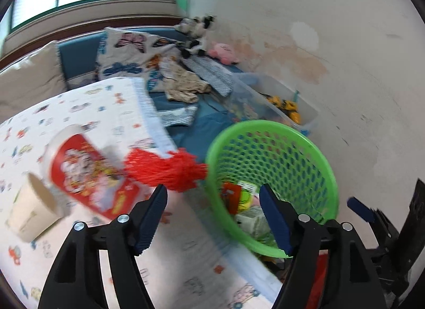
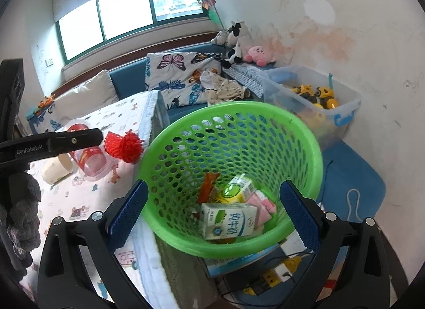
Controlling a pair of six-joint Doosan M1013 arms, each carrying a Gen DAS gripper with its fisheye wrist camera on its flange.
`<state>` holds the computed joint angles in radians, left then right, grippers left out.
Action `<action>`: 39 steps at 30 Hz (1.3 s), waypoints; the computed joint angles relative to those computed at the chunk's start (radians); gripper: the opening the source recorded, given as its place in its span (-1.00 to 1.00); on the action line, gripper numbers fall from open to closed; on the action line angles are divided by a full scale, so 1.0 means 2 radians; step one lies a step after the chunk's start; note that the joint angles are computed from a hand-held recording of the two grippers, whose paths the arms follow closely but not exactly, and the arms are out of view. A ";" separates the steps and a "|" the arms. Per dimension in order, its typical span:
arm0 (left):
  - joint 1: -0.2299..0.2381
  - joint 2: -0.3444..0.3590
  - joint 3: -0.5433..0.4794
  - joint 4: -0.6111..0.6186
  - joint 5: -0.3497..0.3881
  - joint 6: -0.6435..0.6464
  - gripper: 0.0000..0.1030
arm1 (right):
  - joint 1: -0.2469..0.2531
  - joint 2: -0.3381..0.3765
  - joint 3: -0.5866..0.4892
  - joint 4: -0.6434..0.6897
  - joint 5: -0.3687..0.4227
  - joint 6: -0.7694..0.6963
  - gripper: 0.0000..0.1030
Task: Collect trash
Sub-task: 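Move the left gripper to the red cup and close on its rim, then lift the red cup with the left gripper while the right grasps the red mesh net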
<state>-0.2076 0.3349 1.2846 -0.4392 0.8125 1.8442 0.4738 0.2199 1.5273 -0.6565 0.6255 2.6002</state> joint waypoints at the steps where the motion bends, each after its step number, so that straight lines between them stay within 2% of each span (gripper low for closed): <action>1: 0.002 -0.001 0.001 0.009 -0.002 -0.015 0.36 | 0.000 0.000 0.000 0.005 -0.003 -0.004 0.91; 5: 0.011 0.000 -0.004 0.063 -0.005 -0.105 0.46 | 0.001 0.003 -0.004 0.029 -0.011 -0.030 0.91; 9: 0.021 0.009 -0.019 0.102 0.007 -0.185 0.54 | 0.002 0.007 -0.008 0.049 -0.017 -0.049 0.91; 15: 0.028 0.030 -0.048 0.140 0.036 -0.261 0.64 | 0.003 0.013 -0.014 0.077 -0.025 -0.075 0.91; 23: 0.032 0.057 -0.075 0.157 0.067 -0.316 0.65 | 0.004 0.019 -0.018 0.106 -0.031 -0.110 0.91; 39: 0.030 0.082 -0.099 0.177 0.081 -0.377 0.65 | 0.003 0.030 -0.027 0.152 -0.029 -0.161 0.91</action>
<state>-0.1475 0.4983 1.0869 -0.0860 0.9741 1.0894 0.4791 0.2794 1.4725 -0.3527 0.5676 2.2791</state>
